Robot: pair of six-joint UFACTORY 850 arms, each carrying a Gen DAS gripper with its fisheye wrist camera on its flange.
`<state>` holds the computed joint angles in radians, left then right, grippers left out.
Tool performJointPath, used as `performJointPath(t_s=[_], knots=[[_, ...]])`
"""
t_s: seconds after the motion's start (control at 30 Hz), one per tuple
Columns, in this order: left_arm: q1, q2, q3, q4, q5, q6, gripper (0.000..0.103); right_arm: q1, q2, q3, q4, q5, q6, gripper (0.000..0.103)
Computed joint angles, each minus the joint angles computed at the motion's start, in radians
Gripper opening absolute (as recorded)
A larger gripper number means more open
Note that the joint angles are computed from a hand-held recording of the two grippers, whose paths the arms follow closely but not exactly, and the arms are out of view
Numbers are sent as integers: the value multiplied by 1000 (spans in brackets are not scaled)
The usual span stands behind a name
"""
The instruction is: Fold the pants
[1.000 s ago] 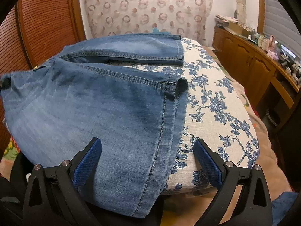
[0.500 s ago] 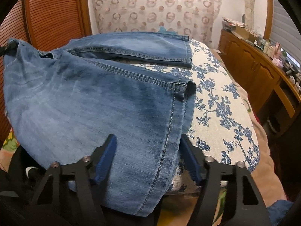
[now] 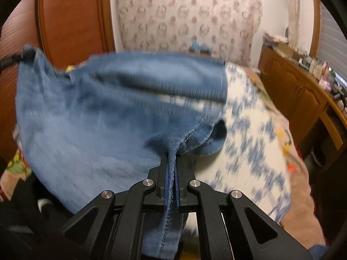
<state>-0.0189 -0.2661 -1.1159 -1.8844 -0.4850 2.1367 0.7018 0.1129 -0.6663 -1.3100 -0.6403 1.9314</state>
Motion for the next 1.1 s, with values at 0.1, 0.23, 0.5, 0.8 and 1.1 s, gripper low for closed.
performJointPath(t_s=[0.1, 0.23, 0.5, 0.8, 1.1], knots=[[-9, -12, -24, -8, 15, 1, 11, -11, -10, -52, -20, -29, -65, 2], [-30, -33, -67, -7, 43, -19, 11, -32, -37, -135, -75, -44, -128, 2], [-56, -85, -148, 4, 91, -38, 11, -69, -84, -203, -173, 3, -128, 2], [-86, -167, -263, 78, 144, -139, 11, -139, -113, -223, -192, 62, -140, 2], [-117, -290, -425, 224, 183, -299, 11, -261, -162, -239, -132, 150, -208, 2]])
